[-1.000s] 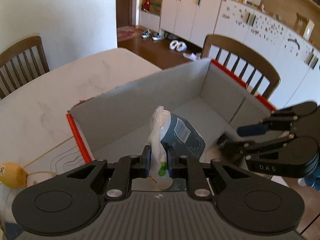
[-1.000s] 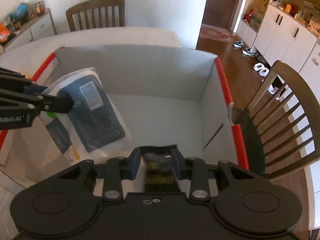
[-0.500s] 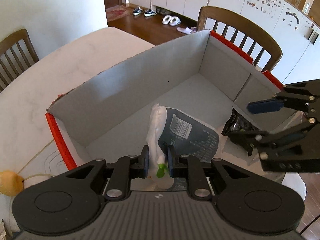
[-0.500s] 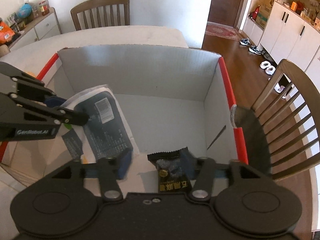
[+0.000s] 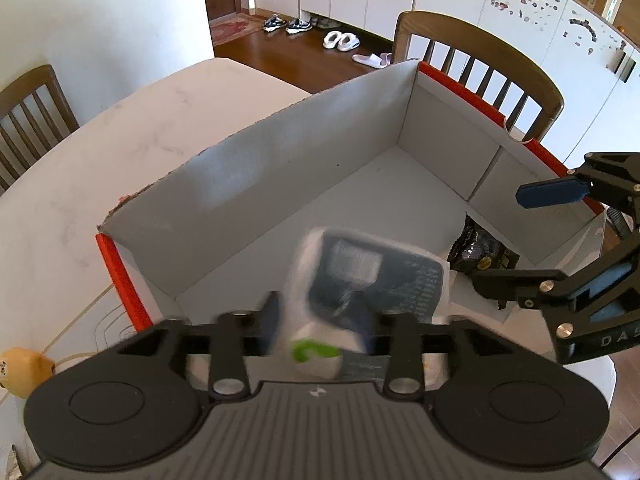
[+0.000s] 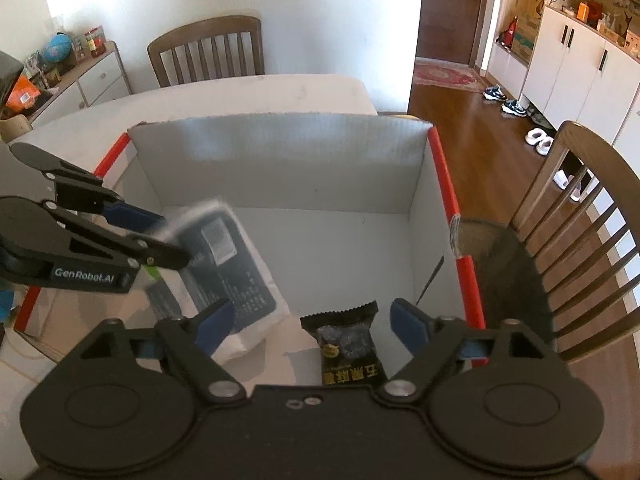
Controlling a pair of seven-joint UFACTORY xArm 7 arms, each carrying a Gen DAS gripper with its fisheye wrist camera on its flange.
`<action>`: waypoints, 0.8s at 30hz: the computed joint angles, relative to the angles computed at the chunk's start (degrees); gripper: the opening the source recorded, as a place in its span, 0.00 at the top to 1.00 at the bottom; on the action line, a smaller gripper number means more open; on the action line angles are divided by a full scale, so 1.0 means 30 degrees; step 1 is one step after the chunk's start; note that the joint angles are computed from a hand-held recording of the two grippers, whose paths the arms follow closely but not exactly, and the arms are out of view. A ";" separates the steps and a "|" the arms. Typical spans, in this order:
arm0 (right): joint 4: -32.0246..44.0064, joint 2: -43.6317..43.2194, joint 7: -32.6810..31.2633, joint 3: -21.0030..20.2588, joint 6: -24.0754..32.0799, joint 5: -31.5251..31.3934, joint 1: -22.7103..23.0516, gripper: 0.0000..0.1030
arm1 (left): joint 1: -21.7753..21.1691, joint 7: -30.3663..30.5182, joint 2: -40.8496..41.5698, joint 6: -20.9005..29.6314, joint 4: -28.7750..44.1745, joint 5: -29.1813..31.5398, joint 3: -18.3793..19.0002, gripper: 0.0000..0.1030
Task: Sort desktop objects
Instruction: 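Open both tools to drop the packets into the shoebox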
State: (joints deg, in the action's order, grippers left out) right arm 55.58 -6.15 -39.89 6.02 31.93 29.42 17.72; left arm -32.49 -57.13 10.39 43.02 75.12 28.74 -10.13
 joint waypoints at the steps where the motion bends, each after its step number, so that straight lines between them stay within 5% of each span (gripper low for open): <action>1: 0.0034 -0.0050 -0.0154 -0.0060 0.0125 0.0193 0.0001 0.17 | 0.0026 0.0109 -0.0067 -0.0252 -0.0082 -0.0062 -0.0029 0.43; 3: 0.0068 -0.0174 -0.0391 -0.0137 0.0295 0.0443 -0.0013 0.16 | -0.0174 -0.0122 -0.0202 -0.0044 0.0002 0.0502 -0.0024 0.28; 24: -0.1048 -0.2737 -0.1447 -0.0702 0.0726 0.2509 0.0824 0.13 | 0.0359 -0.5124 -0.3756 -0.1139 -0.2824 0.4415 -0.1539 0.27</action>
State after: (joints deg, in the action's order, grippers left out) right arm 52.44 -14.36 -44.23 3.91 34.11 36.95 20.20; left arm -31.41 -72.50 -0.88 39.60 66.65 41.99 -14.74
